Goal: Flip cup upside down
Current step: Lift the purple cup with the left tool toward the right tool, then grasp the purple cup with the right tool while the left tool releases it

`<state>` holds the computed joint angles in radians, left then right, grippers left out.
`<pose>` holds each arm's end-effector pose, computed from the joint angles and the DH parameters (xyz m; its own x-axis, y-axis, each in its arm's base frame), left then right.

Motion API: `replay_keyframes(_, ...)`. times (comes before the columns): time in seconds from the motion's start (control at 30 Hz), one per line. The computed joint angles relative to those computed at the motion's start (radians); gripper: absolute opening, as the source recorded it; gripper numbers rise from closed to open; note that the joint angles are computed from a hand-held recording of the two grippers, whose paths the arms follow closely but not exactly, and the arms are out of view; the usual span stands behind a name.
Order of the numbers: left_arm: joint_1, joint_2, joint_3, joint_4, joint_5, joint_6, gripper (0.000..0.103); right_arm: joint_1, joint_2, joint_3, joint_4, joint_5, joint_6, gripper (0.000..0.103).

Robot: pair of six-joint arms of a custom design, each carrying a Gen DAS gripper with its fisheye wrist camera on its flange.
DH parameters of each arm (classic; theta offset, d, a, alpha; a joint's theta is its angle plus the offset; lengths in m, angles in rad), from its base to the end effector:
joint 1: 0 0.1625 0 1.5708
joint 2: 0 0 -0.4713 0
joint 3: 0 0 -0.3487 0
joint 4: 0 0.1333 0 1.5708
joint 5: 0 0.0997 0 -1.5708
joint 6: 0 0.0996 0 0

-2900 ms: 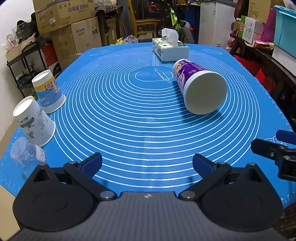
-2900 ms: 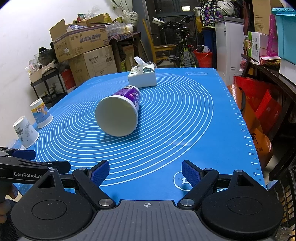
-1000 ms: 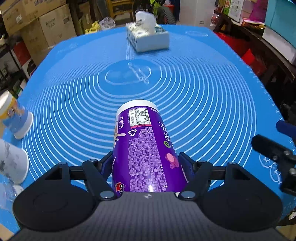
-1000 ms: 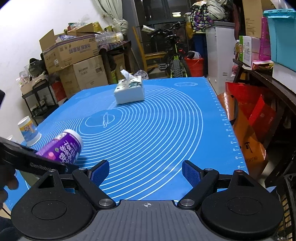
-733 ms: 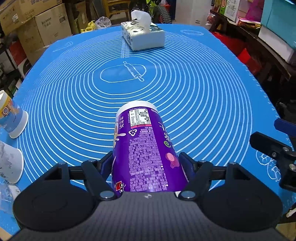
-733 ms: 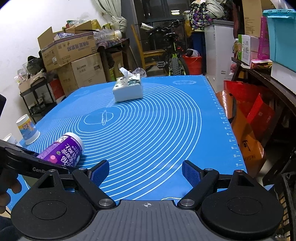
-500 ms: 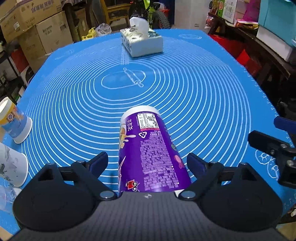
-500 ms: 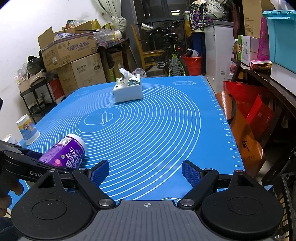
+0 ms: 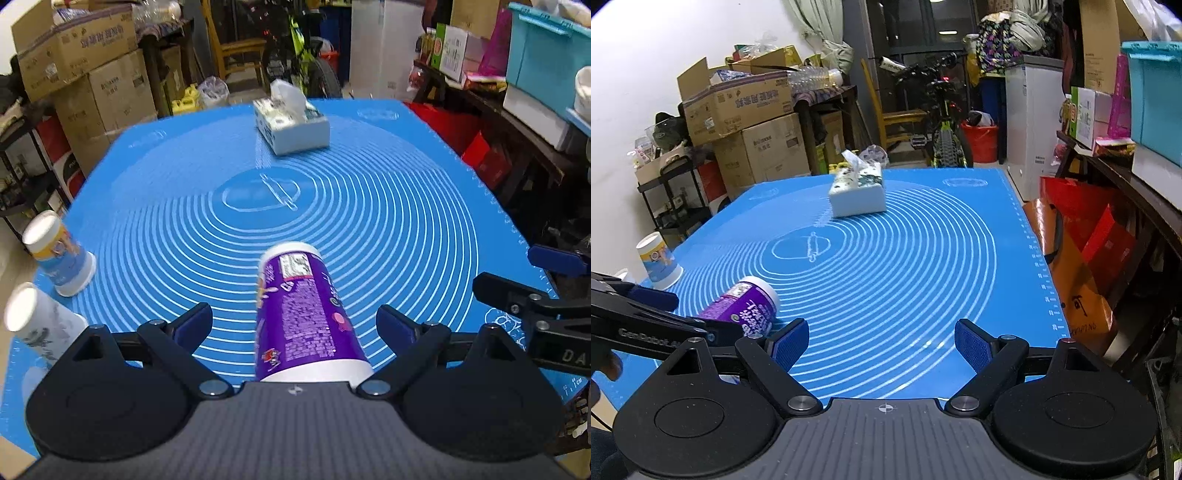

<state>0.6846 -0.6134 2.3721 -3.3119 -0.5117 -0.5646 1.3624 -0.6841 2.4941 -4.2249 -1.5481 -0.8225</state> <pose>-0.1854 -0.4355 0.0407 -0.6660 -0.0097 -0.7459 0.4950 0.7423 -0.4516 0.0451 -0.4422 0.1299 -0.7686 -0.3469 0.5375 -0.6259 0.5817 -0.5196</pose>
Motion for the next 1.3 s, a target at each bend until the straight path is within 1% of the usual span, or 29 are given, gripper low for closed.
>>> replay_keyframes(0.1, -0.02, -0.023, 0.037, -0.012, 0.027, -0.03, 0.095, 0.019, 0.001, 0.007, -0.007, 0.002, -0.008, 0.088)
replay_keyframes(0.23, -0.026, -0.062, 0.074, 0.02, 0.05, -0.085, 0.095, 0.049, 0.014, 0.016, -0.026, 0.001, -0.018, 0.088)
replay_keyframes(0.5, -0.019, -0.111, 0.16, 0.005, 0.052, -0.154, 0.095, 0.114, 0.033, 0.021, -0.034, -0.031, -0.016, 0.089)
replay_keyframes(0.57, -0.015, -0.117, 0.177, 0.0, 0.054, -0.166, 0.095, 0.134, 0.032, 0.016, -0.019, -0.039, -0.01, 0.089)
replay_keyframes(0.67, -0.001, -0.121, 0.194, -0.013, 0.057, -0.17, 0.095, 0.17, 0.019, -0.007, 0.051, -0.064, 0.003, 0.09)
replay_keyframes(0.73, 0.01, -0.121, 0.201, -0.031, 0.059, -0.157, 0.095, 0.208, -0.005, -0.05, 0.176, -0.106, 0.017, 0.09)
replay_keyframes(0.83, 0.023, -0.113, 0.208, -0.058, 0.068, -0.13, 0.095, 0.26, -0.032, -0.131, 0.379, -0.167, 0.068, 0.09)
replay_keyframes(0.97, 0.049, -0.103, 0.211, -0.106, 0.061, -0.08, 0.095, 0.317, -0.031, -0.272, 0.654, -0.266, 0.144, 0.09)
replay_keyframes(1.03, 0.061, -0.098, 0.207, -0.128, 0.057, -0.052, 0.095, 0.335, -0.019, -0.355, 0.804, -0.317, 0.209, 0.09)
replay_keyframes(1.13, 0.074, -0.088, 0.204, -0.151, 0.058, -0.018, 0.095, 0.351, 0.006, -0.454, 0.994, -0.372, 0.289, 0.09)
replay_keyframes(1.23, 0.086, -0.08, 0.197, -0.164, 0.059, 0.01, 0.095, 0.359, 0.041, -0.523, 1.1, -0.419, 0.341, 0.088)
replay_keyframes(1.3, 0.092, -0.076, 0.193, -0.177, 0.055, 0.028, 0.095, 0.355, 0.057, -0.577, 1.217, -0.44, 0.393, 0.083)
